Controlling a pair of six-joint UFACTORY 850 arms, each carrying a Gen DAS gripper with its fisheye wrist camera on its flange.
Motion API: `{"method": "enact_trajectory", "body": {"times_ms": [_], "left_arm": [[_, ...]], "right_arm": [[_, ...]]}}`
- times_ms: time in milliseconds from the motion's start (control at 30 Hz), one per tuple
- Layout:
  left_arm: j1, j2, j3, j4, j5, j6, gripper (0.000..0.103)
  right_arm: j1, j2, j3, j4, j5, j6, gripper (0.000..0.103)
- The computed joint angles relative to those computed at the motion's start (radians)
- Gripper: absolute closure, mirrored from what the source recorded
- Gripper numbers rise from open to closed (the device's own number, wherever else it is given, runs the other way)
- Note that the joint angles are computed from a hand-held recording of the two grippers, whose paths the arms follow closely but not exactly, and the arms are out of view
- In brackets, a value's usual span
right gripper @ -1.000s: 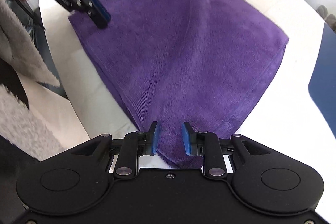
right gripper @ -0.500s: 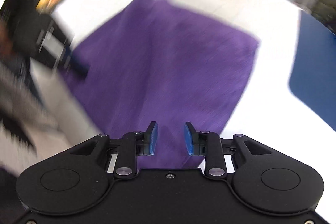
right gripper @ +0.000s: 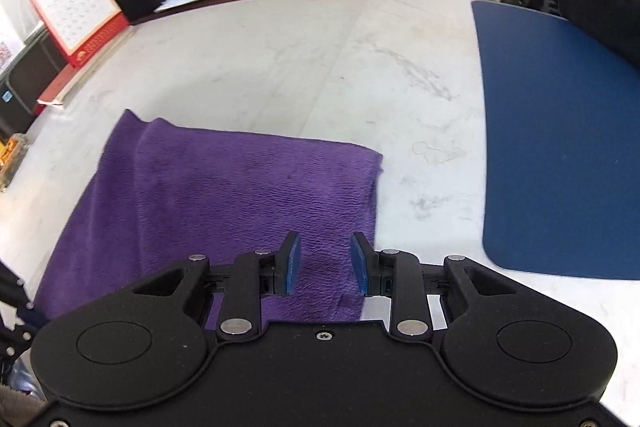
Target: Fold towel
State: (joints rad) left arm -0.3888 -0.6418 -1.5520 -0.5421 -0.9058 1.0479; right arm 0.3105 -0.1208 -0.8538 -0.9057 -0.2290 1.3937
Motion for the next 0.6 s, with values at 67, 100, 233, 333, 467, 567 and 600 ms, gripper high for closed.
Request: {"method": "enact_trajectory", "body": {"times_ms": [67, 100, 233, 333, 467, 567, 600], "left_arm": [[0.002, -0.007, -0.01, 0.0, -0.013, -0.01, 0.095], [0.002, -0.008, -0.012, 0.001, -0.014, -0.012, 0.095], [-0.001, -0.012, -0.021, 0.015, -0.023, -0.022, 0.095], [-0.002, -0.013, -0.024, 0.017, -0.028, -0.027, 0.095], [-0.002, -0.018, -0.031, 0.019, -0.033, -0.033, 0.095], [-0.003, -0.018, -0.032, 0.021, -0.032, -0.036, 0.095], [-0.003, -0.019, -0.033, 0.021, -0.032, -0.036, 0.095]], "right_arm": [[-0.004, 0.009, 0.007, 0.053, -0.004, -0.05, 0.076], [-0.006, 0.008, 0.008, 0.068, -0.001, -0.063, 0.076], [-0.014, 0.0, 0.013, 0.105, 0.012, -0.093, 0.076], [-0.014, -0.001, 0.012, 0.093, 0.012, -0.074, 0.077], [-0.01, -0.002, 0.008, 0.119, 0.001, -0.09, 0.079], [-0.009, -0.002, 0.007, 0.136, -0.004, -0.095, 0.078], [-0.008, -0.004, 0.005, 0.136, -0.006, -0.099, 0.078]]}}
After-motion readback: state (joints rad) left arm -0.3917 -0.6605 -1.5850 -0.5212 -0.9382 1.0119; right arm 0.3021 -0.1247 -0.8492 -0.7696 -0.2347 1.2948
